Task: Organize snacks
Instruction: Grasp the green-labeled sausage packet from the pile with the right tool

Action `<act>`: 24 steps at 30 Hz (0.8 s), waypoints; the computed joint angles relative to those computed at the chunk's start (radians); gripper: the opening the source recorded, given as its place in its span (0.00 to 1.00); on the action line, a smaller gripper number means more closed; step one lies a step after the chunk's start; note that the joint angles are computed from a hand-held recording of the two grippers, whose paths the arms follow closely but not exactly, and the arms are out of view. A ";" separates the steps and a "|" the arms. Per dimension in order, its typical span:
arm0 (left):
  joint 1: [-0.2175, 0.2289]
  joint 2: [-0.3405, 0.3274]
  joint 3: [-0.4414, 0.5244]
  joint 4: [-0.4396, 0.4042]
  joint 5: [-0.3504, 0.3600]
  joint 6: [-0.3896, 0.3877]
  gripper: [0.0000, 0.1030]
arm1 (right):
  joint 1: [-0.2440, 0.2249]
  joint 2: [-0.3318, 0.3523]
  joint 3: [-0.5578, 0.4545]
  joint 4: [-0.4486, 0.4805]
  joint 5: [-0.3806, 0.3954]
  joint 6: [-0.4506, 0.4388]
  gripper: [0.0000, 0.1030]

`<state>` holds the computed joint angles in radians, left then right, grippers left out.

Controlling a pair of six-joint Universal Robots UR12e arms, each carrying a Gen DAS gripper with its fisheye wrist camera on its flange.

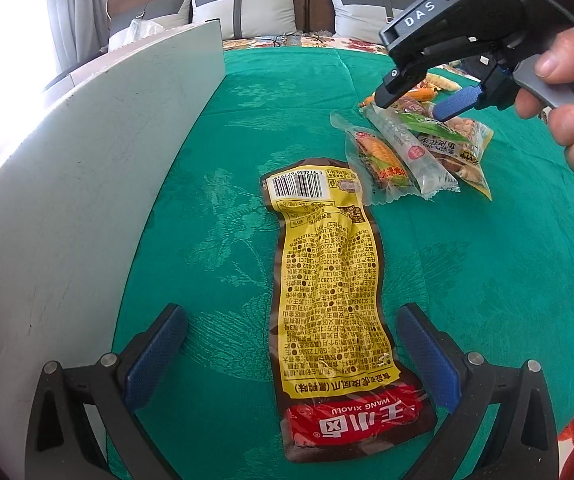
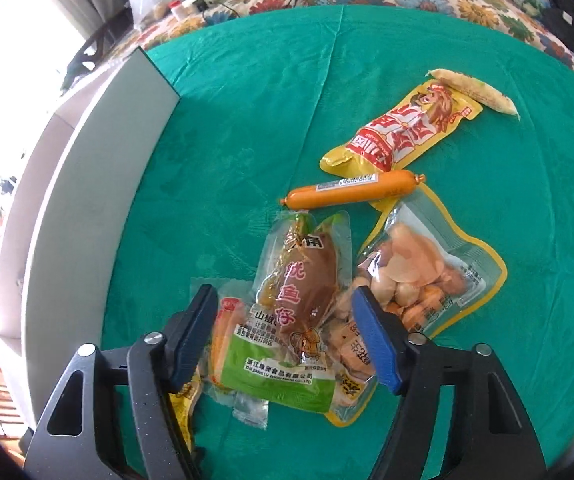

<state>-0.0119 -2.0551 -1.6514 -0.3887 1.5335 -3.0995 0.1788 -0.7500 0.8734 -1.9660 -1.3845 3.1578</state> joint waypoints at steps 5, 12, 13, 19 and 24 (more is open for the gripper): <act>0.001 -0.002 0.005 -0.007 -0.004 0.005 1.00 | 0.040 0.038 -0.068 0.065 -0.149 -0.084 0.66; 0.002 -0.001 0.003 -0.005 -0.006 0.006 1.00 | 0.029 0.010 -0.033 0.098 -0.103 -0.109 0.52; 0.002 -0.001 0.003 -0.004 -0.005 0.005 1.00 | 0.022 -0.004 -0.011 0.084 -0.082 -0.099 0.52; 0.001 0.000 -0.002 0.005 -0.003 0.004 1.00 | -0.041 -0.114 0.171 -0.051 0.102 -0.043 0.52; 0.001 0.001 -0.003 0.006 -0.003 0.003 1.00 | -0.076 -0.257 0.396 -0.208 0.065 -0.151 0.54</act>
<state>-0.0109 -2.0545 -1.6545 -0.3827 1.5304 -3.0963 0.1029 -1.0072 1.2695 -2.1737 -1.3191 3.0065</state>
